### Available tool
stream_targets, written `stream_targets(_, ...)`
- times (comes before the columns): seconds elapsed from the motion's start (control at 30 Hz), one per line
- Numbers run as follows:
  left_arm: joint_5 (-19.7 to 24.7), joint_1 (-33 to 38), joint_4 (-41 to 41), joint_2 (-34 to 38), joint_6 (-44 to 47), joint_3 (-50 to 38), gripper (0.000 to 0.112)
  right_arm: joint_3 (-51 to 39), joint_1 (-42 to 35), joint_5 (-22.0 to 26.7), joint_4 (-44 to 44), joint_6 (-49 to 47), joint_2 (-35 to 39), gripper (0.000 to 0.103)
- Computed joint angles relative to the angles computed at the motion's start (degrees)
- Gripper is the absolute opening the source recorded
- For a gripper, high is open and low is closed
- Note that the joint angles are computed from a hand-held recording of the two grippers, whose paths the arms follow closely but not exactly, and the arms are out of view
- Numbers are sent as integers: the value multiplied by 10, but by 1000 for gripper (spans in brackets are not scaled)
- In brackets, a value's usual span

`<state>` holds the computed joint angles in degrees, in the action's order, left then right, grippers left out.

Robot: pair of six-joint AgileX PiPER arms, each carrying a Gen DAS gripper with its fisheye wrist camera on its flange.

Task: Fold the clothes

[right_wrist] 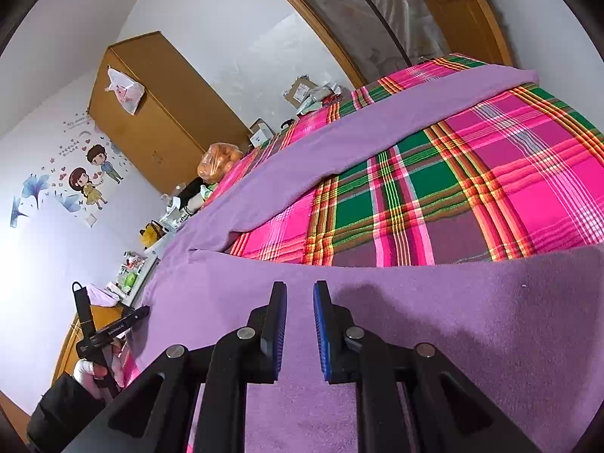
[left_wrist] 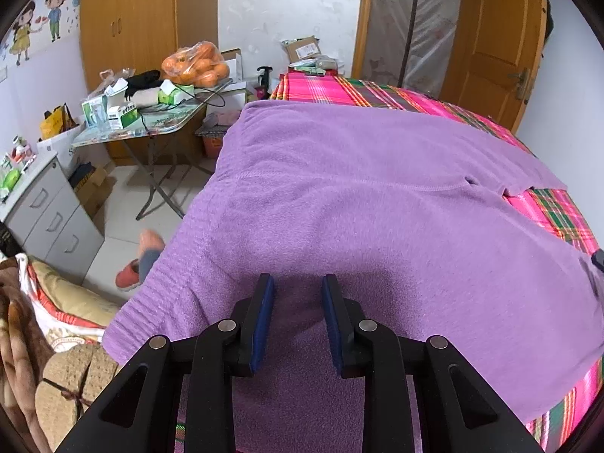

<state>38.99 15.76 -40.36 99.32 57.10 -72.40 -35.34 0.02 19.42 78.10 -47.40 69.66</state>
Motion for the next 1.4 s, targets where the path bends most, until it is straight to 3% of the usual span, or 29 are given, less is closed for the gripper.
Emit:
stream_targets(0.3, -58, -45, 95, -10, -93, 9, 30, 13, -16, 34, 43, -60, -8, 16)
stream_targets(0.77, -73, -78, 175, 2, -194, -12, 32, 8, -19, 51, 1, -31, -1, 16)
stream_targets(1.07, -35, -56, 103, 23, -144, -39, 32, -3, -16, 54, -46, 15, 13, 16)
stream_targets(1.4, -7, -31, 36, 30, -96, -42, 34, -1, -49, 88, -12, -12, 26, 16)
